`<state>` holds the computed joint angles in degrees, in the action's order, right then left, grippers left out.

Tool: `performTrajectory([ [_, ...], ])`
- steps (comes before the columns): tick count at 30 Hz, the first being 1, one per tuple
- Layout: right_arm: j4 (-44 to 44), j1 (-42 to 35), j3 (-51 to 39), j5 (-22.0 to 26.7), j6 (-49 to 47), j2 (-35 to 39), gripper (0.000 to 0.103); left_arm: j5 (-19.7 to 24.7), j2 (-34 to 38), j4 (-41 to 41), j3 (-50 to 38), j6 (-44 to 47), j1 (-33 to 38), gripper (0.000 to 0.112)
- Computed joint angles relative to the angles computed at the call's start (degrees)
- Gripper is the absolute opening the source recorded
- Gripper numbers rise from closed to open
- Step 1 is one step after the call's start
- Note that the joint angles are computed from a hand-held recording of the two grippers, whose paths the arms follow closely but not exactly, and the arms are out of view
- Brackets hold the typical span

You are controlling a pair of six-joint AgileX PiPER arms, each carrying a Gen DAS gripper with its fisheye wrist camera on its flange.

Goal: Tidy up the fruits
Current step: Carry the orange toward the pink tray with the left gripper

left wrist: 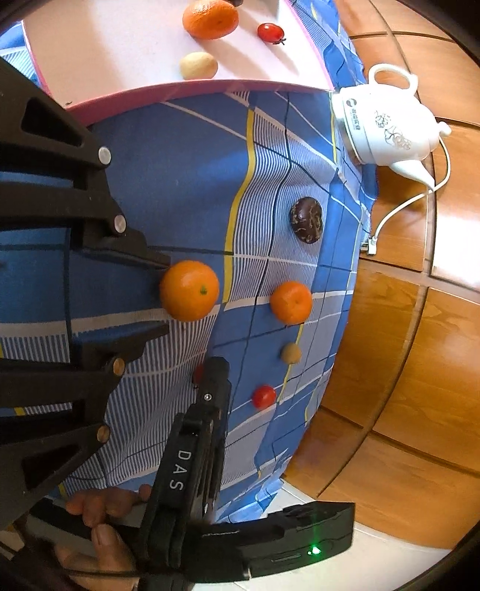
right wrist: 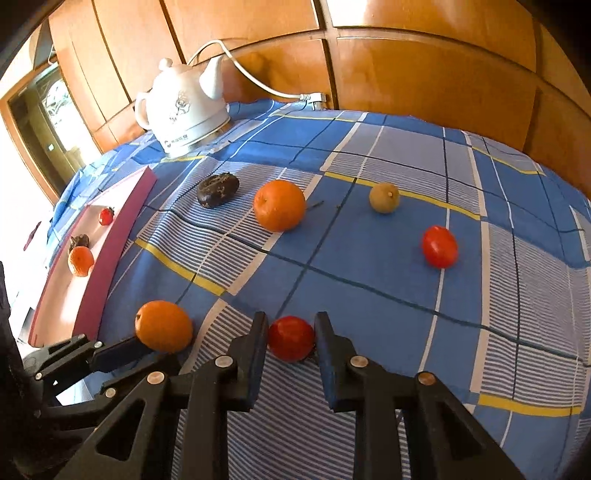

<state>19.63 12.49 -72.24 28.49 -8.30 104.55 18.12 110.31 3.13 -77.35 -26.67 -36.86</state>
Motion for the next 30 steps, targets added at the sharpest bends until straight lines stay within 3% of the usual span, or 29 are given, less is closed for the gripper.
performTrajectory([
  [1,1.0,-0.4,0.1,0.0,-0.5,0.0,0.026,-0.1,-0.2,0.3,0.2,-0.3,0.0,0.050],
  [2,0.7,-0.4,0.2,-0.1,-0.3,-0.1,0.026,-0.1,-0.4,2.2,0.3,-2.3,-0.2,0.053],
  [8,0.6,-0.8,0.8,-0.5,0.1,-0.6,0.027,2.3,-0.2,10.1,-1.9,-9.0,-0.7,0.060],
  [12,1.2,-1.2,1.0,-0.4,-0.4,-0.7,0.027,5.9,2.3,12.0,-6.5,-8.8,-0.9,0.061],
  [15,1.7,-1.5,1.1,-0.3,-0.7,-0.9,0.027,9.7,5.4,9.3,-11.1,-5.9,-0.4,0.056],
  [16,1.6,-1.5,1.1,-0.3,-0.5,-0.9,0.027,10.8,6.4,7.9,-12.4,-4.7,-0.1,0.046],
  [18,1.6,-1.6,1.2,-0.4,-0.5,-1.0,0.027,10.9,6.6,10.0,-12.3,-6.8,-0.3,0.035],
  [30,-2.1,-0.5,0.7,-0.2,3.2,-0.3,0.027,8.5,3.8,10.9,-7.7,-8.6,-1.5,0.035],
])
